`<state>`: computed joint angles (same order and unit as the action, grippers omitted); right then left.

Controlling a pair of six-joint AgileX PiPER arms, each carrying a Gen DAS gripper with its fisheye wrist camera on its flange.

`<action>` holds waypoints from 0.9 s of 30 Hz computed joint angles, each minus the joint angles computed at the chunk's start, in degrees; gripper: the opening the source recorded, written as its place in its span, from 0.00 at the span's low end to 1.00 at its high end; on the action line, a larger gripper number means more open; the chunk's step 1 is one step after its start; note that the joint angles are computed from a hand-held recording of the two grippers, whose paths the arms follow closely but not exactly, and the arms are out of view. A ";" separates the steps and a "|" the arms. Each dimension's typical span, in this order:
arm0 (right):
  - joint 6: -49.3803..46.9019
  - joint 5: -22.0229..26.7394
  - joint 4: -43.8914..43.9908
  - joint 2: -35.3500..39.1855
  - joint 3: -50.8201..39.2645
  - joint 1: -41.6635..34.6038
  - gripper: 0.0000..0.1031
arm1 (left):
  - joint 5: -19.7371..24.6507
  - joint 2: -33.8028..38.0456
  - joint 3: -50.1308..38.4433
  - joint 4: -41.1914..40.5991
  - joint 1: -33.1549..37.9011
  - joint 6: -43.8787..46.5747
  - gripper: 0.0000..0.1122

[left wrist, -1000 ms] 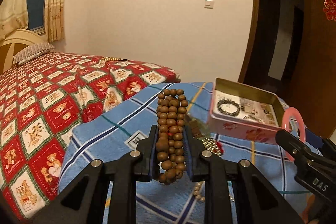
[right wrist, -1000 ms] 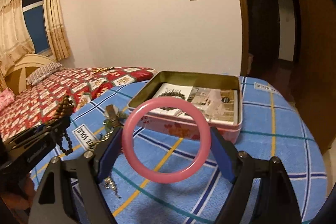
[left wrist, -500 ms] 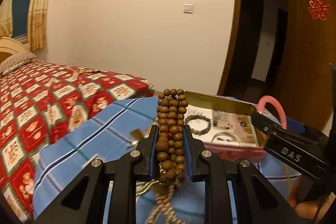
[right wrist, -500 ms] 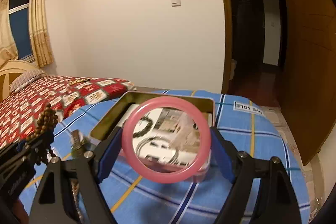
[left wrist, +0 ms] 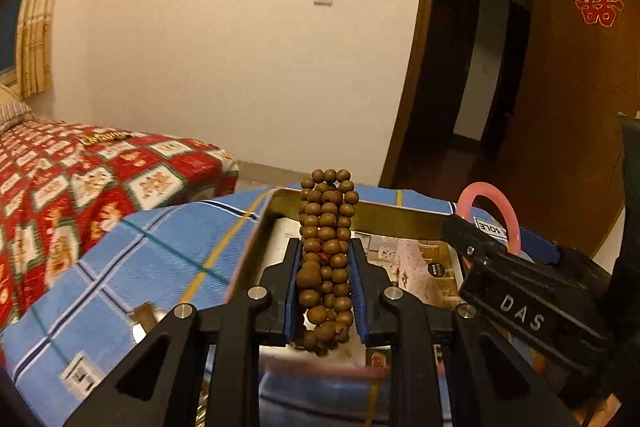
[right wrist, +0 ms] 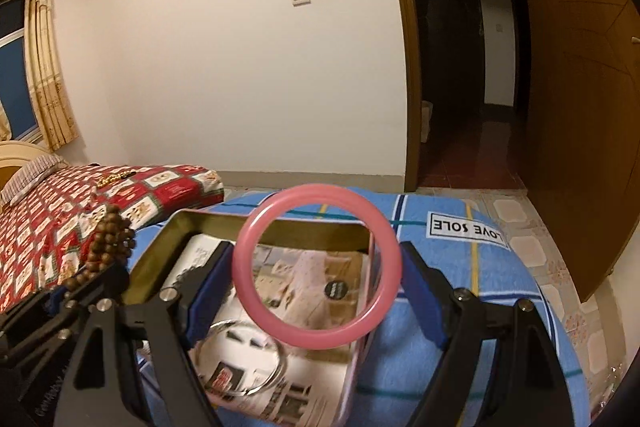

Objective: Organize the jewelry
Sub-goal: 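Carry the pink bangle and wooden bead bracelet into the tin and release both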

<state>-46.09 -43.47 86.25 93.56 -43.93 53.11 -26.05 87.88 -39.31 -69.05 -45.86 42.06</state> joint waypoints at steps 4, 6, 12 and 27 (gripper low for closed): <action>-0.11 3.27 -0.96 0.99 -0.60 -2.57 0.81 | 3.50 4.02 -3.51 -0.42 2.24 1.11 0.20; -0.92 5.31 -0.38 1.86 -1.27 -4.09 0.81 | 5.31 5.37 -4.28 0.29 3.64 0.59 0.20; 1.30 8.98 -4.49 0.25 0.42 -5.73 0.81 | 9.51 6.98 -5.35 -2.44 5.98 3.19 0.21; 13.17 -8.45 -8.55 -3.07 7.09 0.04 0.89 | -7.25 0.97 2.72 -3.57 -2.86 -1.90 0.57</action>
